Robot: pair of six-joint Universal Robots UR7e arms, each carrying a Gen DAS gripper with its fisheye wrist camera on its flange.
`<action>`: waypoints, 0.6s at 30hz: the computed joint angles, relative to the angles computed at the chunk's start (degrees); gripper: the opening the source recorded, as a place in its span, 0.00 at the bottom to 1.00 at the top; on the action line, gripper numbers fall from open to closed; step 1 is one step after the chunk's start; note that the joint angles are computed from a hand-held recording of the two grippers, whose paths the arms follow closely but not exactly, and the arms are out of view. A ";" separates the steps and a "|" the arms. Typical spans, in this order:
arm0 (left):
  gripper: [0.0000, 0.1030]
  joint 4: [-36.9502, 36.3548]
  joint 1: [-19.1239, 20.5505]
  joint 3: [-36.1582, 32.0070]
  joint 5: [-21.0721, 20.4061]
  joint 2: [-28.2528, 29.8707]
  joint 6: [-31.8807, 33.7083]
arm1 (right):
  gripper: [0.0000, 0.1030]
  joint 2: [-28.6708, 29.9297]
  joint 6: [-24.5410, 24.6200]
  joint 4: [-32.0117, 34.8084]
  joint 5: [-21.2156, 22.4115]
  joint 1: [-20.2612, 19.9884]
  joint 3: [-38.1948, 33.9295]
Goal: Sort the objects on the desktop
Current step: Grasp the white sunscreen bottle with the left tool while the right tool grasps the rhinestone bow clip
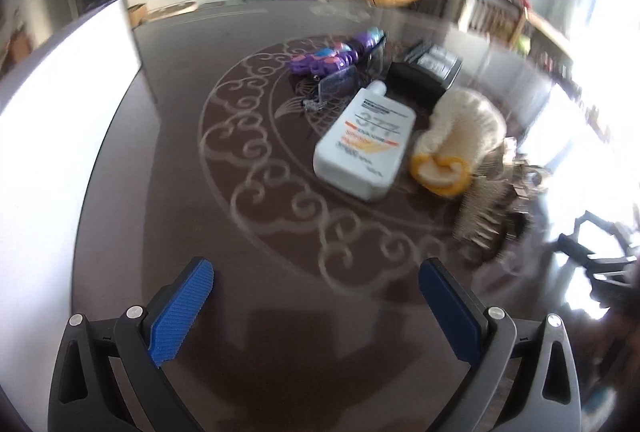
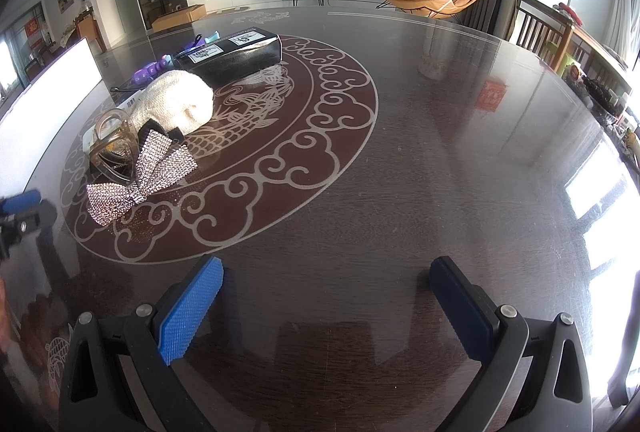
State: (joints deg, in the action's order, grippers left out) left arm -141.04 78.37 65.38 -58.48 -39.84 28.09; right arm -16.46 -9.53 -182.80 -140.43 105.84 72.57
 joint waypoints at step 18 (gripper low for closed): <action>0.50 1.77 -2.85 -14.76 -1.84 11.68 7.99 | 1.00 0.01 0.00 0.01 -0.01 0.00 -0.02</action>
State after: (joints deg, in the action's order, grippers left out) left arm -139.27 75.52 50.62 -60.33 -28.16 36.08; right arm -16.45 -9.54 -182.79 -140.45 105.84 72.55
